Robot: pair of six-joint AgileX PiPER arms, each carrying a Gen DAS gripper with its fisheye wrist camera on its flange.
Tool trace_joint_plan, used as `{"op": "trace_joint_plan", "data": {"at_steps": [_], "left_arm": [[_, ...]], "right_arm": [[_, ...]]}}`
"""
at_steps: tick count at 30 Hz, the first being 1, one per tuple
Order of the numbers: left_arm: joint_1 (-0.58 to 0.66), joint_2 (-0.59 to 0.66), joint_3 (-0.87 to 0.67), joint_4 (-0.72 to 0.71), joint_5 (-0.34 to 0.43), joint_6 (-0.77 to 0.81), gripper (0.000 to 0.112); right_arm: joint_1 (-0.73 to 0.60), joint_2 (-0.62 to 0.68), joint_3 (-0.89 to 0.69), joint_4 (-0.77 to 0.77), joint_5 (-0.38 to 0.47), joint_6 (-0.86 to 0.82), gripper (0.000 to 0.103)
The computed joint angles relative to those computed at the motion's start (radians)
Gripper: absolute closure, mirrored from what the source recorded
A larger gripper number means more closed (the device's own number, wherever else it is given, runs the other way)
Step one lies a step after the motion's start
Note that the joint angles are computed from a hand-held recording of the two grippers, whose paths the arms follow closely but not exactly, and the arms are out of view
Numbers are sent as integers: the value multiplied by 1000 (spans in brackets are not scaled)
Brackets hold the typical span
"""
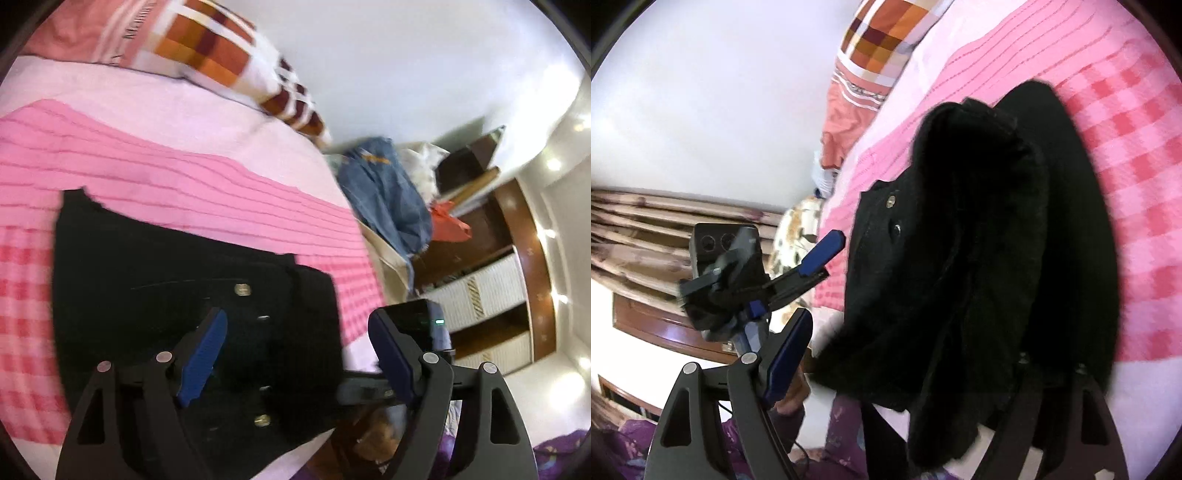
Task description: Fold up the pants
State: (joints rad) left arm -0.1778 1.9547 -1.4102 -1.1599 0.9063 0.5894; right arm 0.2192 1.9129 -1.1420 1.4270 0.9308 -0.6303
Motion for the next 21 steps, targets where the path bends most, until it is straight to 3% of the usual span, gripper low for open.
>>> {"op": "trace_joint_plan", "data": {"at_steps": [2, 4, 7, 9, 10, 11, 12, 13, 14, 21], "left_arm": [[12, -3, 27, -2, -9, 9, 33], [8, -2, 47, 12, -24, 0, 33], [-4, 1, 80, -3, -32, 8, 33], [-14, -11, 98, 10, -44, 13, 33], [-30, -20, 105, 39, -68, 9, 33], [-38, -28, 114, 59, -89, 12, 33], [-47, -40, 130, 77, -115, 18, 33], [-62, -48, 137, 105, -145, 13, 33], [-71, -51, 139, 133, -163, 1, 33], [-144, -91, 126, 431, -320, -218, 33]], "right_arm": [[-45, -6, -3, -36, 53, 40, 7], [-75, 39, -15, 20, 129, 7, 6], [-92, 63, -16, 79, 172, -5, 6], [-70, 38, -31, 29, 111, 7, 8], [-44, 36, -70, -40, 55, 51, 20], [-15, 36, -102, -131, 16, 103, 41], [0, 36, -121, -189, -4, 139, 52], [22, 33, -142, -271, -37, 188, 76], [42, 21, -146, -334, -82, 214, 83], [79, -28, -209, -425, -167, 217, 87]]}}
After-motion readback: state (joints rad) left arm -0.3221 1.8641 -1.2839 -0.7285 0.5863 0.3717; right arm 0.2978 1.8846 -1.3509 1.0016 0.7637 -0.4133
